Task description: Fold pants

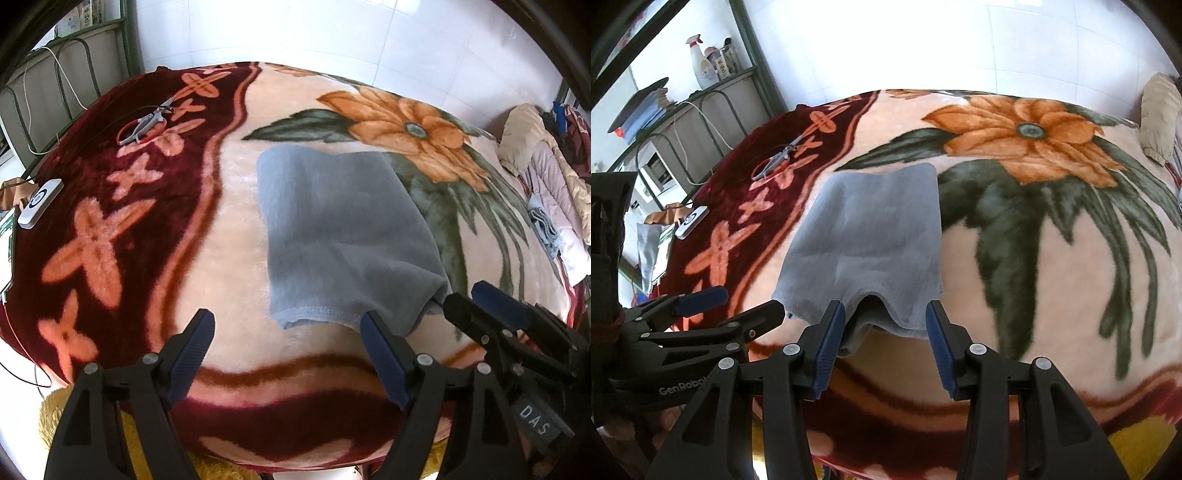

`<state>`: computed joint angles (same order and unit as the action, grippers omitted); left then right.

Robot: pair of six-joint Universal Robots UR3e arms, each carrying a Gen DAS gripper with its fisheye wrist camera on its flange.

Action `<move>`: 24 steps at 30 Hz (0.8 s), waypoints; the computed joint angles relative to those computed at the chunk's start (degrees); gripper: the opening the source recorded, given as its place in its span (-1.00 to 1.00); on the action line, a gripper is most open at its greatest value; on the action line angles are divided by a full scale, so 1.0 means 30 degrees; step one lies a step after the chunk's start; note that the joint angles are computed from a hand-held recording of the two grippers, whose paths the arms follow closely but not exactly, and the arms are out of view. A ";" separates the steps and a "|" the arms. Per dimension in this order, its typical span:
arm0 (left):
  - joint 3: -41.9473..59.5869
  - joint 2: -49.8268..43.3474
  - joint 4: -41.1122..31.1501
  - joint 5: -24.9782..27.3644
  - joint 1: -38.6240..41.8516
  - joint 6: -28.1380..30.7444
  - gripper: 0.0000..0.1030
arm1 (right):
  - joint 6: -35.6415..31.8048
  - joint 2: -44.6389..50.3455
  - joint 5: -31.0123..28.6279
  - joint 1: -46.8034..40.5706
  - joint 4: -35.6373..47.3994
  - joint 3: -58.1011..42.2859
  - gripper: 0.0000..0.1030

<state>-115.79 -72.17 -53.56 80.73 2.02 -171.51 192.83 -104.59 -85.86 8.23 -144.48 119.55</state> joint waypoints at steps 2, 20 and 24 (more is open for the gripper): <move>0.0005 -0.0010 -0.0035 -0.0019 -0.0005 -0.0001 0.64 | 0.0097 0.0117 -0.0073 0.0160 -0.0006 -0.0063 -0.10; -0.0355 -0.0298 0.0141 0.0330 -0.0048 -0.0109 0.64 | 0.0242 0.0606 0.0049 0.0271 -0.0237 -0.0082 -0.10; -0.0338 -0.0355 0.0154 0.0407 -0.0148 -0.0168 0.64 | 0.0151 0.0535 0.0129 0.0184 -0.0218 -0.0024 -0.10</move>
<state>-116.80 -73.23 -53.10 81.95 1.58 -172.01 193.28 -102.98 -85.47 8.79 -145.13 119.48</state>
